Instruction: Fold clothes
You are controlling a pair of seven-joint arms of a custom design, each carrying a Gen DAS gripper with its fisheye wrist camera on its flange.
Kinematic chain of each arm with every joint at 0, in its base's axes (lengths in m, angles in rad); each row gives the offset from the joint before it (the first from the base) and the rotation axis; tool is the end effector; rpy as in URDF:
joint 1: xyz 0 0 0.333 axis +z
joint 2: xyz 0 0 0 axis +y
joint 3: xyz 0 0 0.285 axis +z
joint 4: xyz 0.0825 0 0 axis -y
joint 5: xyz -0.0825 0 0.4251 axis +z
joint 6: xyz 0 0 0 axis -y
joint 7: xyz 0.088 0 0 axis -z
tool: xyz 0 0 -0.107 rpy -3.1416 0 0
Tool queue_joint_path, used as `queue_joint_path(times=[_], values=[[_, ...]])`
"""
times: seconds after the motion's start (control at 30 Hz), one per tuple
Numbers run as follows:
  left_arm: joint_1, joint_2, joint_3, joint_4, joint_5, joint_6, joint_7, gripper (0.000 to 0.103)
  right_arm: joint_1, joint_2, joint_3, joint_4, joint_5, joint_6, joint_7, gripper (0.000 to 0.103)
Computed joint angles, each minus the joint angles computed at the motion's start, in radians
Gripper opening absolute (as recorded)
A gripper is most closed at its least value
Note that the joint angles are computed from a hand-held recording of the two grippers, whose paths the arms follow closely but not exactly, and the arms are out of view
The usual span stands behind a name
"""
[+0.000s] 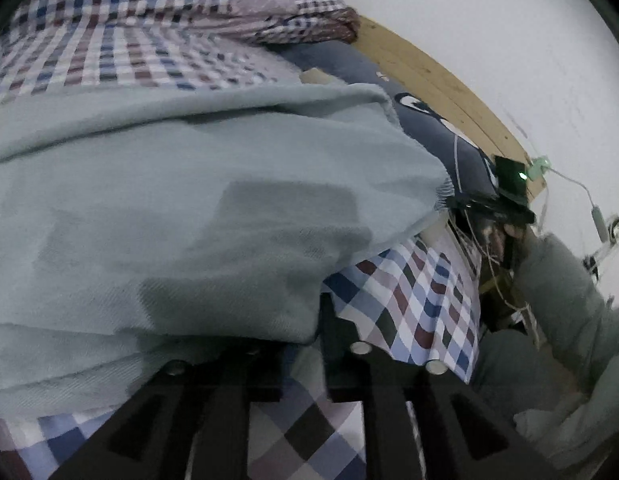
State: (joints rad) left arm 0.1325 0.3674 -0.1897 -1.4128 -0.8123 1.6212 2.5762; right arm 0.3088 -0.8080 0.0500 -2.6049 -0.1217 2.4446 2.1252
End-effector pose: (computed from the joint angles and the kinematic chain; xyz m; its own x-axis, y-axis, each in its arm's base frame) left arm 0.6845 -0.0952 0.4822 -0.7688 -0.3290 0.5484 -0.6274 0.5540 -0.5472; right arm 0.3917 0.1479 0.5420 -0.0700 -0.9809 -0.1815 -0.7935 0.1650 -0.5858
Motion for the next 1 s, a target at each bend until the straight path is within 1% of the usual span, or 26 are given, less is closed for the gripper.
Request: queue_joint_path(times=[0.03,0.07,0.1,0.17,0.2,0.23,0.3,0.37,0.43,0.47,0.5,0.53,0.6,0.67,0.8,0.87,0.93,0.97,1.0], values=[[0.002,-0.002,-0.001,-0.003,-0.006,-0.009,-0.004,0.03,-0.033,-0.026,0.046,-0.008,-0.024,-0.022,0.062,0.033],[0.005,-0.006,-0.003,-0.007,-0.013,-0.019,-0.006,0.036,-0.059,-0.053,0.084,-0.014,-0.049,-0.044,0.125,0.037],[0.009,-0.015,-0.003,-0.015,-0.025,-0.029,-0.008,0.045,-0.077,-0.079,0.115,-0.021,-0.071,-0.051,0.188,0.043],[0.015,-0.024,-0.003,-0.026,-0.055,-0.04,-0.022,0.048,-0.094,-0.112,0.165,-0.027,-0.114,-0.035,0.304,0.045],[0.018,-0.03,-0.002,-0.034,-0.072,-0.042,-0.031,0.051,-0.097,-0.104,0.177,-0.012,-0.136,-0.036,0.333,0.049],[0.019,-0.04,-0.001,-0.051,-0.094,-0.032,-0.046,0.051,-0.099,-0.07,0.185,0.02,-0.158,-0.04,0.347,0.049],[0.015,-0.048,0.004,-0.075,-0.116,-0.009,-0.094,0.051,-0.096,0.038,0.189,0.107,-0.201,-0.044,0.35,0.049],[0.01,-0.056,0.008,-0.094,-0.126,0.018,-0.13,0.046,-0.084,0.113,0.177,0.169,-0.228,-0.056,0.346,0.05],[0.002,-0.078,0.012,-0.126,-0.128,0.066,-0.145,0.024,-0.078,0.147,0.15,0.193,-0.243,-0.047,0.347,0.05],[-0.002,-0.084,0.014,-0.134,-0.125,0.083,-0.145,0.02,-0.082,0.166,0.135,0.206,-0.251,-0.034,0.348,0.05],[-0.004,-0.088,0.016,-0.14,-0.124,0.098,-0.142,0.013,-0.087,0.187,0.122,0.224,-0.254,-0.027,0.348,0.051],[-0.001,-0.087,0.017,-0.139,-0.13,0.101,-0.131,0.01,-0.092,0.213,0.112,0.25,-0.255,-0.029,0.35,0.052],[0.004,-0.095,0.017,-0.146,-0.143,0.101,-0.097,0.008,-0.103,0.259,0.082,0.288,-0.249,-0.005,0.349,0.055],[0.006,-0.11,0.019,-0.16,-0.154,0.107,-0.061,0.007,-0.107,0.305,0.04,0.323,-0.217,0.026,0.328,0.055],[0.001,-0.126,0.027,-0.172,-0.15,0.111,-0.02,0.007,-0.115,0.416,-0.04,0.397,-0.101,0.036,0.263,0.056],[-0.006,-0.121,0.03,-0.167,-0.124,0.114,-0.015,0.007,-0.121,0.451,-0.065,0.402,-0.038,0.058,0.243,0.056],[-0.017,-0.132,0.031,-0.183,-0.095,0.134,-0.001,0.007,-0.127,0.486,-0.082,0.406,0.025,0.08,0.229,0.056],[-0.02,-0.142,0.031,-0.194,-0.091,0.144,0.005,0.007,-0.128,0.494,-0.086,0.397,0.054,0.115,0.225,0.055],[-0.022,-0.154,0.031,-0.207,-0.089,0.151,0.017,0.006,-0.128,0.503,-0.09,0.388,0.084,0.149,0.219,0.042]])
